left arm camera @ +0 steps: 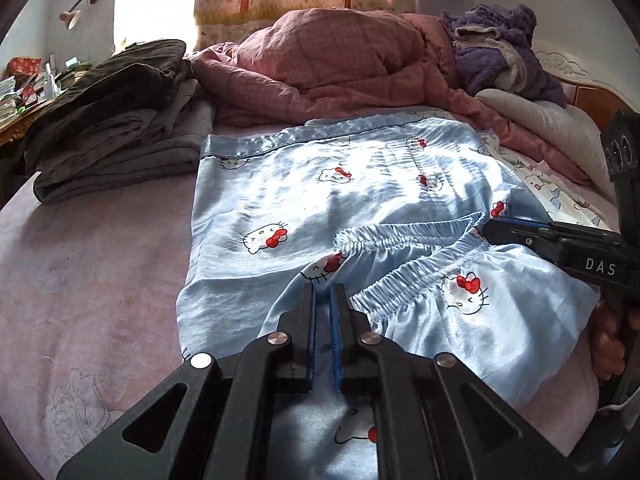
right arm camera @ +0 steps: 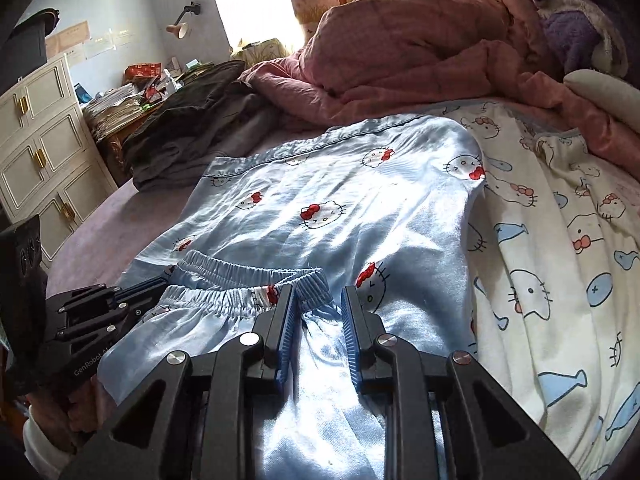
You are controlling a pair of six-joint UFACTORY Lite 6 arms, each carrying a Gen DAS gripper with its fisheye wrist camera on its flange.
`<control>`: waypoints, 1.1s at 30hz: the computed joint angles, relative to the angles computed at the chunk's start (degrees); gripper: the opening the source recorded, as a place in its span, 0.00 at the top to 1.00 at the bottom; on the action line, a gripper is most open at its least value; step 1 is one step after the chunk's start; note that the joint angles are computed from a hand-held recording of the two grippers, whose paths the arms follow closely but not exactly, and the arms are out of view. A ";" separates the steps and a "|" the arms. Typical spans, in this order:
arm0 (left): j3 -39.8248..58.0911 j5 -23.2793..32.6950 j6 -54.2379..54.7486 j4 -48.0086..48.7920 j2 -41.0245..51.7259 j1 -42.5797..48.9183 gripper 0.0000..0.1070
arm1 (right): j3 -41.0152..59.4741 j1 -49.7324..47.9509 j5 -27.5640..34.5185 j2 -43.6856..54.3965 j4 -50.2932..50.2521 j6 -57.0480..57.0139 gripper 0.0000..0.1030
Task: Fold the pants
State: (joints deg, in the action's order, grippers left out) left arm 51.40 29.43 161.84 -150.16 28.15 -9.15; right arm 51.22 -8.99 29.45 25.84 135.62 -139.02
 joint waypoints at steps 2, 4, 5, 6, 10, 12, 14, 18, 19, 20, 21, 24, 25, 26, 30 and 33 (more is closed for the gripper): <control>-1.37 0.81 5.00 -5.75 -0.62 -0.84 0.94 | -0.19 0.34 -0.27 -0.02 1.48 -1.25 0.78; -2.60 1.77 9.09 -9.45 -1.13 -1.61 0.94 | -1.02 2.11 -1.79 -0.71 7.95 -7.28 0.78; -2.60 1.65 9.96 -10.23 -1.09 -1.84 0.94 | -1.44 3.48 -2.71 -1.10 12.58 -11.62 0.78; -2.53 1.49 10.35 -10.78 -1.04 -1.95 0.94 | -1.89 4.83 -3.44 -1.59 17.26 -15.98 0.77; -2.22 1.43 9.09 -9.64 -0.82 -1.45 0.94 | -2.31 6.15 -4.10 -1.96 22.55 -21.00 0.76; -2.03 1.10 9.11 -9.73 -0.74 -1.55 0.94 | -2.44 6.20 -4.01 -2.04 22.71 -20.99 0.76; -2.27 1.09 10.32 -11.27 -0.88 -2.06 0.93 | -2.49 6.03 -3.89 -2.02 22.47 -20.93 0.76; -4.43 3.66 17.51 -21.21 -1.83 -3.40 0.89 | -2.47 5.58 -3.72 -2.00 21.31 -19.86 0.74; -4.92 4.53 17.96 -22.16 -1.97 -3.31 0.89 | -2.37 5.54 -3.72 -1.93 21.08 -19.61 0.74; -4.66 4.36 16.81 -20.96 -1.85 -2.90 0.89 | -2.46 5.69 -3.78 -2.00 21.79 -20.29 0.74; -4.01 3.60 15.78 -19.94 -1.51 -2.63 0.89 | -2.41 5.87 -3.91 -1.97 22.53 -21.02 0.74; -3.28 2.75 14.34 -18.48 -1.10 -2.25 0.88 | -2.59 5.71 -3.87 -2.02 23.56 -22.40 0.73; -3.73 3.40 14.35 -18.34 -1.32 -2.11 0.86 | -2.58 5.59 -3.80 -1.97 23.23 -22.09 0.72; -4.60 4.61 14.22 -17.95 -1.84 -1.90 0.83 | -2.57 5.50 -3.75 -1.96 22.84 -21.70 0.72; -11.82 13.48 12.06 -13.32 -7.21 0.71 0.74 | -5.33 6.38 -2.27 -4.51 28.96 -26.72 0.71; -19.01 19.35 15.77 -16.56 -13.39 1.57 0.61 | -11.53 4.29 3.10 -10.85 23.81 -23.40 0.71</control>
State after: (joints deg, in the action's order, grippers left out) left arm 32.39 48.79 177.61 -166.72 14.76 -7.58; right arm 39.69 -4.70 32.54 14.98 159.43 -162.41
